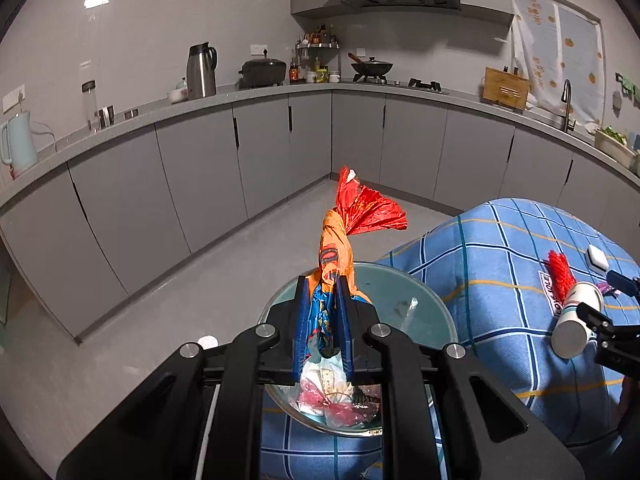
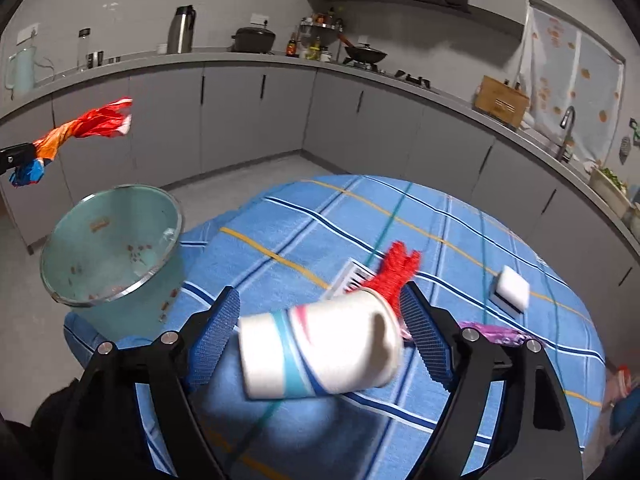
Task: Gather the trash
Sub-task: 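Carry the orange wrapper and white cup over the teal bucket with both tools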
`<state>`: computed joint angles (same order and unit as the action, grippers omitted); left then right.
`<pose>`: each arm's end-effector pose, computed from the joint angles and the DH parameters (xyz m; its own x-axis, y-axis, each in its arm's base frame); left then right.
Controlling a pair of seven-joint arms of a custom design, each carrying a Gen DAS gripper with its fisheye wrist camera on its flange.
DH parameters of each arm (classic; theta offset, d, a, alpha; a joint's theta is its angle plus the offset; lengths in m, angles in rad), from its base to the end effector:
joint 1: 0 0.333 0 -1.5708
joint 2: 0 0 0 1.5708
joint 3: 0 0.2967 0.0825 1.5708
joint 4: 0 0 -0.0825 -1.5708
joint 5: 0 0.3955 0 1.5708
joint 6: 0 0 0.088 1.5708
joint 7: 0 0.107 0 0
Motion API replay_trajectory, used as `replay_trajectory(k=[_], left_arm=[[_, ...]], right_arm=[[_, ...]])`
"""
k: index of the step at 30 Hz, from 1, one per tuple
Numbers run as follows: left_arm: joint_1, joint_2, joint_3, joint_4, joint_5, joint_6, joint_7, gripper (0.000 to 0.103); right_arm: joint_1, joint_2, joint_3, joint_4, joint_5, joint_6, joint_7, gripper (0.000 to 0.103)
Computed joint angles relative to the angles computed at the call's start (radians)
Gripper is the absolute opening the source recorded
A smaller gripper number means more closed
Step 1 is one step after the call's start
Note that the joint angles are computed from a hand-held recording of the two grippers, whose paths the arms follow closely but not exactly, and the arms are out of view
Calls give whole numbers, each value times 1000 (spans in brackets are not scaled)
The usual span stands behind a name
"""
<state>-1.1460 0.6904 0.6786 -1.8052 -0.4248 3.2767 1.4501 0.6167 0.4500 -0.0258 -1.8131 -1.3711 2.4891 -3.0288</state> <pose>0.6052 -0.3458 0.3249 -0.2173 -0.9761 -0.0025 -0.5414 0.1226 -0.8317 0.5511 0.3770 0.2877 -0.1072 -0.9763 0.1880 -0.6166 -0.0830 -0.7829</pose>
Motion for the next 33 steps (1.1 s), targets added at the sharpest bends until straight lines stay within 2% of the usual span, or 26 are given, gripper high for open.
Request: replay_trajectory(k=[4,6,7,10,13,16,18,20,22,23,26,30,33], left_arm=[[47,-10,-76,4,16,9,26,15],[101,-18,-147,20,31,8,45,15],[114,-17,-165,27,35,7,50,15],[142,-23,-206,31,42,19,65,15],[117,-15,-177,32,25,9,68,15],[81,-3,-124,24,12,-8,41,15],[72,0,-106,19,18,-20,20,15],[68,0,-97,11,36,-25,2,15],[62,4,-85,7,52,-29,-19,15],[58,6,-77,5,59,-30,-28,15],[57,13,-64,4,71,-31,-58,15],[66,11,-66,0,84,-24,-79,15],[89,11,-85,7,85,-17,-74,15]], right_arm=[[-5,-41,0,-55,9,-25,73,88],[-12,-58,3,-80,-14,-12,120,94],[-17,-56,10,-77,-7,-14,112,95],[-46,-47,17,-77,12,47,99,97],[-61,-42,8,-76,16,86,104,98],[-77,-30,1,-61,10,166,101,98],[-91,-1,6,-31,43,219,37,99],[-81,26,1,-5,97,204,-30,98],[-70,32,-19,-6,101,229,-17,97],[-63,29,-29,-11,95,242,3,93],[-53,25,-40,-15,101,243,2,92],[-17,-4,-60,-26,26,193,73,92],[-12,-16,-50,-9,-52,169,131,92]])
